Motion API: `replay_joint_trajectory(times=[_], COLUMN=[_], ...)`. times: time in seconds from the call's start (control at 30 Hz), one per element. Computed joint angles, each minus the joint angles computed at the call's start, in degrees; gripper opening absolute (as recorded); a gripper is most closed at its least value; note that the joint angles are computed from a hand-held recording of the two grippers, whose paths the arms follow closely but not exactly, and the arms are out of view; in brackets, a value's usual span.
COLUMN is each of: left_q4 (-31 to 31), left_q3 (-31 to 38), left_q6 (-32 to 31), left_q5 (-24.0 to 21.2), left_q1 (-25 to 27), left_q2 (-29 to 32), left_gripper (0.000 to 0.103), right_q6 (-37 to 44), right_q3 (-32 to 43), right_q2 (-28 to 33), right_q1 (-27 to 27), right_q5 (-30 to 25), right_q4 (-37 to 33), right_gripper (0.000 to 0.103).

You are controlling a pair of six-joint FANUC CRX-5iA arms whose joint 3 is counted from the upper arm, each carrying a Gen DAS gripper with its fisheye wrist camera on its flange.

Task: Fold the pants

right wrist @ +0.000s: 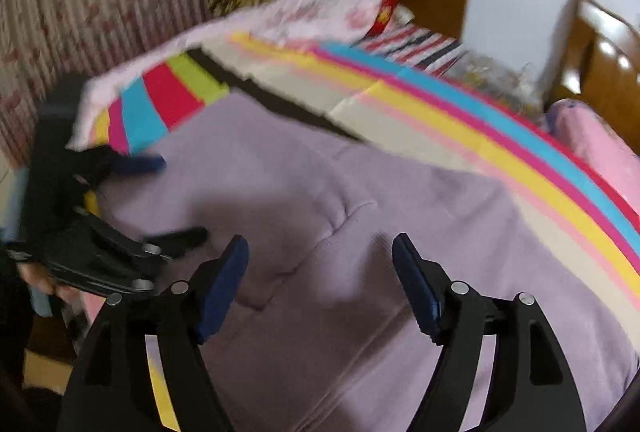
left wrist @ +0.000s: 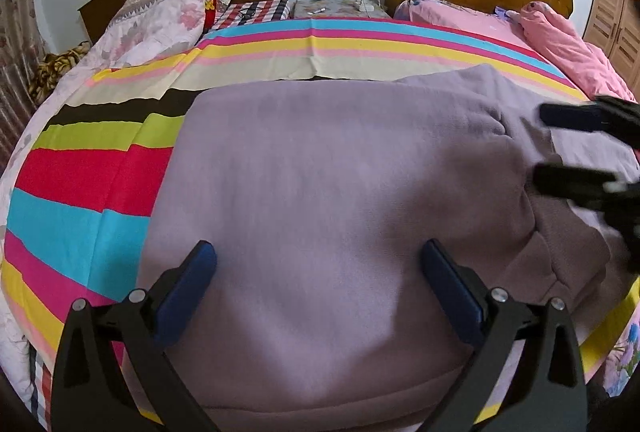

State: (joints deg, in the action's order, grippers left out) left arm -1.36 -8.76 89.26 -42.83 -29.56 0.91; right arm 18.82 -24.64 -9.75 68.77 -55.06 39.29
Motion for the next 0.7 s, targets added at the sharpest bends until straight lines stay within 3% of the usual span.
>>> replay_joint_trajectory(times=[0.07, 0.13, 0.3, 0.43, 0.6, 0.7], left_q4=[0.18, 0.46, 0.87, 0.89, 0.63, 0.26], left_q3=[0.01, -0.07, -0.79, -0.93, -1.03, -0.88], left_q6=[-0.28, -0.88, -1.46, -1.58, -1.40, -1.06], left_q5=[-0.04, 0.00, 0.76, 0.88, 0.95, 0.76], left_q1=[0.03, 0.11, 0.40, 0.48, 0.46, 0.37], left_q2=[0.05, 0.00, -0.39, -0.47, -0.57, -0.57], left_gripper=[0.102, 0.102, 0.102, 0.102, 0.102, 0.102], right_q6=[3.83, 2.32, 0.13, 0.40, -7.45, -4.10], right_q3=[1.48, -0.34, -1.20, -1.22, -3.06, -2.71], right_q2=[2.46, 0.81, 0.05, -0.33, -0.79, -1.31], right_q1=[-0.91, -1.59, -2.36, -3.60, 1.00, 1.35], right_q5=[-2.83, -0.11, 0.64, 2.48, -2.34, -1.17], right_q4=[-2.40, -2.89, -3.82, -5.63, 6.27, 5.15], right_gripper=[0.074, 0.076, 0.085, 0.086, 0.086, 0.087])
